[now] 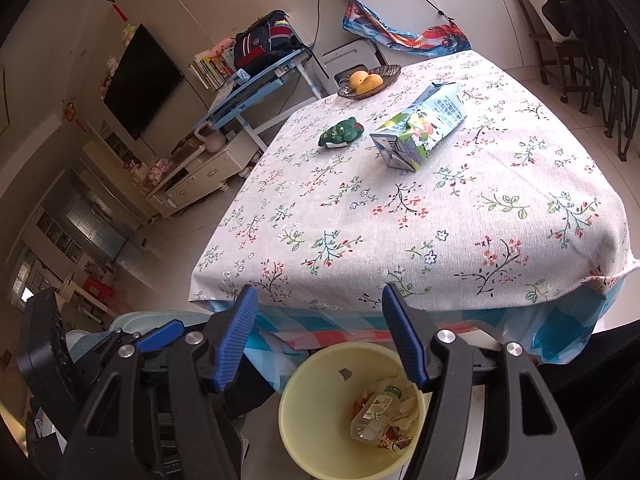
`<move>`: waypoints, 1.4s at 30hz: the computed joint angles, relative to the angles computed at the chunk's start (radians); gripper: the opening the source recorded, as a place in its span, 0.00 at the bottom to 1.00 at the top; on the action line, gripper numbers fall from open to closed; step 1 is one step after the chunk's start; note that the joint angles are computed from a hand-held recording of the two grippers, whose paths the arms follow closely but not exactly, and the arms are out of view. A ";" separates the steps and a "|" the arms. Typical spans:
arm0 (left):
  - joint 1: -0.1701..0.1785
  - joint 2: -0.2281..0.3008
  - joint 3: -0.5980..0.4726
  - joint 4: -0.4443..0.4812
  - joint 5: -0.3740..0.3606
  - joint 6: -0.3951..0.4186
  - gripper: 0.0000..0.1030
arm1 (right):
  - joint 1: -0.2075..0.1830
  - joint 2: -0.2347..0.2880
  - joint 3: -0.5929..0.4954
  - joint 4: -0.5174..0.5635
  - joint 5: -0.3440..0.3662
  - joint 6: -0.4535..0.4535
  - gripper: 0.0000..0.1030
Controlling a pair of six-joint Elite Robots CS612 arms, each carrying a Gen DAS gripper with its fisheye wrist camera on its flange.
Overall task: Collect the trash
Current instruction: 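Raise both open tools back over the table toward the carton and toy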
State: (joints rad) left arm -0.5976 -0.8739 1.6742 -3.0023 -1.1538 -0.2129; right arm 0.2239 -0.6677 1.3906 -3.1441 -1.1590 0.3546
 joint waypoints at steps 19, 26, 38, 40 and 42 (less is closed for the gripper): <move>0.033 0.047 -0.085 -0.058 0.021 -0.053 0.83 | 0.013 0.019 -0.059 0.042 -0.126 0.010 0.80; 0.045 0.067 -0.118 -0.053 0.014 -0.059 0.84 | 0.014 0.038 -0.102 0.070 -0.140 0.027 0.82; 0.060 0.099 -0.178 -0.038 0.009 -0.061 0.87 | 0.015 0.074 -0.181 0.100 -0.159 0.078 0.87; 0.061 0.102 -0.183 -0.037 0.008 -0.061 0.87 | 0.015 0.080 -0.195 0.108 -0.159 0.086 0.87; 0.064 0.108 -0.193 -0.033 0.005 -0.061 0.87 | 0.015 0.086 -0.208 0.118 -0.159 0.095 0.87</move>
